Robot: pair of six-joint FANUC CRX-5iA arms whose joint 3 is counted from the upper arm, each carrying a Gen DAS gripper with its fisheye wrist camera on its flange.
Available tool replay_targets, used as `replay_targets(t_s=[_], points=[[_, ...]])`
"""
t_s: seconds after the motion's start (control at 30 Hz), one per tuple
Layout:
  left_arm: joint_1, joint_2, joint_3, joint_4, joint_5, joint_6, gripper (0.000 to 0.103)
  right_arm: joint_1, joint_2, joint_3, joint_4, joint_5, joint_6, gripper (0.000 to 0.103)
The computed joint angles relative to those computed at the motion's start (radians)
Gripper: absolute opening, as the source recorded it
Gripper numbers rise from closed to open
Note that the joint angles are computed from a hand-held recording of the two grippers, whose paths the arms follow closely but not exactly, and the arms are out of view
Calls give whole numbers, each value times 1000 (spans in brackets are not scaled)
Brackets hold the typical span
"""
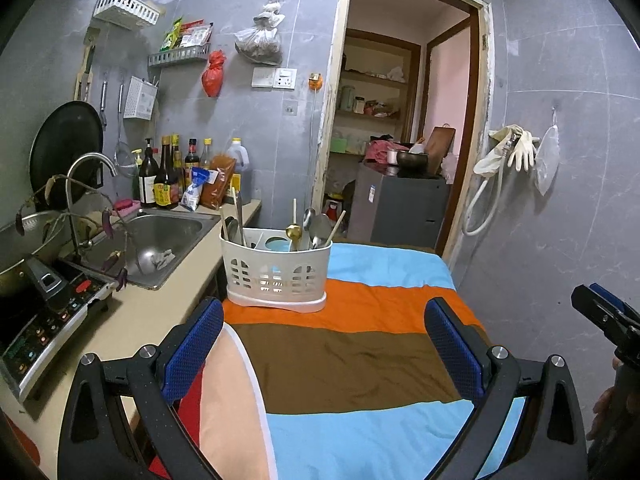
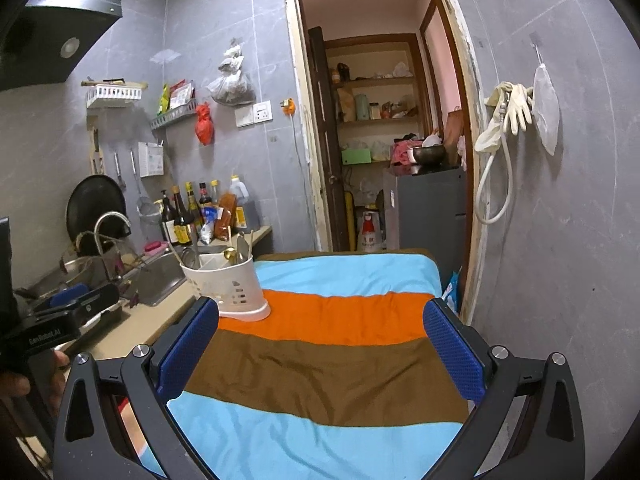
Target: Organize utensils
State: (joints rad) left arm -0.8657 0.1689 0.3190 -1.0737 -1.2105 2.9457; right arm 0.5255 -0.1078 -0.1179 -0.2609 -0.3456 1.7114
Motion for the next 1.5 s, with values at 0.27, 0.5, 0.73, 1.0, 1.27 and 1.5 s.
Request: replay_targets(t_s=[0.27, 0.5, 0.73, 1.0, 1.27, 1.5], points=[[-5, 2, 5, -4, -9, -6, 98, 0, -4, 1, 1, -2, -9, 103], [-4, -6, -10, -7, -6, 8, 98, -1, -5, 7, -15, -12, 7, 103], [-4, -4, -8, -6, -7, 9, 98, -2, -5, 4, -1, -12, -8, 103], [-4, -5, -9, -9, -7, 9, 98, -2, -5, 5, -1, -14, -9, 103], [-4, -3, -7, -8, -7, 6, 98, -3, -4, 7, -6, -12, -3, 103], [-4, -3, -8, -8, -6, 4, 98, -5, -5, 9, -10, -16, -2, 103]])
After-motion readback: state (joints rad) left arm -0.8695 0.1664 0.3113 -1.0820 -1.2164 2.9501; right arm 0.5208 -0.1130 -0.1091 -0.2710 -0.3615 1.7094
